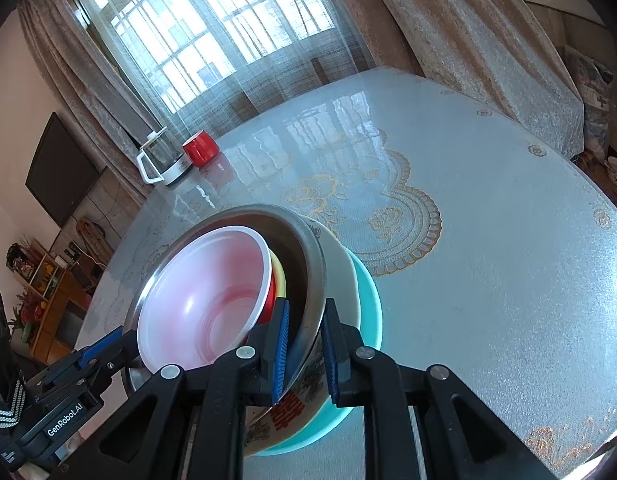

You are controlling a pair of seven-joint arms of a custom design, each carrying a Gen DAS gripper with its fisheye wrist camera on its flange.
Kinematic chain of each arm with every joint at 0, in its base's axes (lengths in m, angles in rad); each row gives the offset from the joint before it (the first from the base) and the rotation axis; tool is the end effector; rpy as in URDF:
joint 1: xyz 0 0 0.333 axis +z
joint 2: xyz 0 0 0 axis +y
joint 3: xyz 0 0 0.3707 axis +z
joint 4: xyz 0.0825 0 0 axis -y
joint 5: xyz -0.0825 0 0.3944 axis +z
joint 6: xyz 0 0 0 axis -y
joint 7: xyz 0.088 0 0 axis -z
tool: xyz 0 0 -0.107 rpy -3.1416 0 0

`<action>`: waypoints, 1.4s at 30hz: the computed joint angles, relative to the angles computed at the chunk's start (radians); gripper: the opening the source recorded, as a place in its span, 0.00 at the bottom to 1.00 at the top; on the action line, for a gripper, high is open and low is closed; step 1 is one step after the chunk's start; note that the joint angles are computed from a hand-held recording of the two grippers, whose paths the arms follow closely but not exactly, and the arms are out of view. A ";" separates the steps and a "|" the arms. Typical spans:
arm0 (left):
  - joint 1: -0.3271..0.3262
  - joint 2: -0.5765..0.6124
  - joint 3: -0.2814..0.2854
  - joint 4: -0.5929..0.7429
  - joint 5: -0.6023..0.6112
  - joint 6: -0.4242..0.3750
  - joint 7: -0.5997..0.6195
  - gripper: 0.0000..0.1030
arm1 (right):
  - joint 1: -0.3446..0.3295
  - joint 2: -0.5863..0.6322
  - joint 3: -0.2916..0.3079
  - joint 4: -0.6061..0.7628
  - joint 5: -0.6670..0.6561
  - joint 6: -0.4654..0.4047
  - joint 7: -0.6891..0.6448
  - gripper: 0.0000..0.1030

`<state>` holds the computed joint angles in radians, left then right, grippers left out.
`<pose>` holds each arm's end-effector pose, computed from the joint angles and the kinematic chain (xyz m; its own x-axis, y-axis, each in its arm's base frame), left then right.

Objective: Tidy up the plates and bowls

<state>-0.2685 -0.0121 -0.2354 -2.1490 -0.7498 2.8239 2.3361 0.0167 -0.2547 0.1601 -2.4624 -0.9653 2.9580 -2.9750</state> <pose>0.5276 -0.2524 0.5244 -0.6268 -0.7696 0.1217 -0.6036 0.3809 -0.7004 0.4558 0.1418 0.4990 -0.4242 -0.8044 -0.4159 -0.5132 0.5919 -0.6215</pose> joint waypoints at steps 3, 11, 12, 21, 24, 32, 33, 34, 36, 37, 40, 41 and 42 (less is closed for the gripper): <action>-0.001 -0.005 0.000 -0.004 -0.004 0.002 0.001 0.26 | 0.002 -0.003 0.003 -0.003 0.002 -0.001 0.002 0.17; -0.005 -0.019 0.004 -0.016 -0.033 0.007 0.015 0.26 | 0.007 -0.013 0.007 -0.007 0.022 -0.010 -0.011 0.22; -0.006 -0.022 0.005 -0.018 -0.038 0.008 0.016 0.26 | 0.007 -0.015 0.011 -0.005 0.022 -0.018 -0.013 0.23; -0.017 -0.054 0.016 -0.048 -0.092 0.045 0.049 0.26 | 0.038 -0.041 0.027 0.014 0.017 -0.130 -0.022 0.29; -0.021 -0.064 0.018 -0.063 -0.092 0.062 0.040 0.26 | 0.051 -0.050 0.037 0.026 0.000 -0.177 -0.019 0.30; -0.030 -0.099 0.017 -0.118 -0.007 0.139 -0.038 0.31 | 0.106 -0.056 0.064 0.071 -0.059 -0.351 0.026 0.33; -0.032 -0.103 0.017 -0.127 0.006 0.156 -0.049 0.33 | 0.115 -0.055 0.066 0.075 -0.067 -0.376 0.034 0.33; -0.035 -0.107 0.017 -0.137 0.021 0.173 -0.060 0.34 | 0.124 -0.052 0.072 0.082 -0.076 -0.404 0.047 0.34; -0.044 -0.114 0.022 -0.152 0.042 0.192 -0.074 0.35 | 0.145 -0.046 0.077 0.092 -0.095 -0.453 0.064 0.34; -0.049 -0.118 0.025 -0.159 0.046 0.199 -0.080 0.36 | 0.157 -0.043 0.078 0.095 -0.101 -0.475 0.068 0.34; -0.061 -0.126 0.029 -0.182 0.072 0.235 -0.100 0.38 | 0.188 -0.033 0.078 0.105 -0.120 -0.537 0.090 0.34; -0.068 -0.129 0.033 -0.189 0.075 0.243 -0.101 0.38 | 0.198 -0.030 0.077 0.108 -0.125 -0.552 0.098 0.34; -0.078 -0.131 0.040 -0.194 0.071 0.248 -0.096 0.38 | 0.207 -0.030 0.074 0.108 -0.131 -0.563 0.102 0.34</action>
<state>-0.3466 -0.1434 -0.1949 -2.3430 -0.6789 3.0716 2.2398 0.2239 -0.2844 0.2341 -2.3547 -1.0966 2.3949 -2.8728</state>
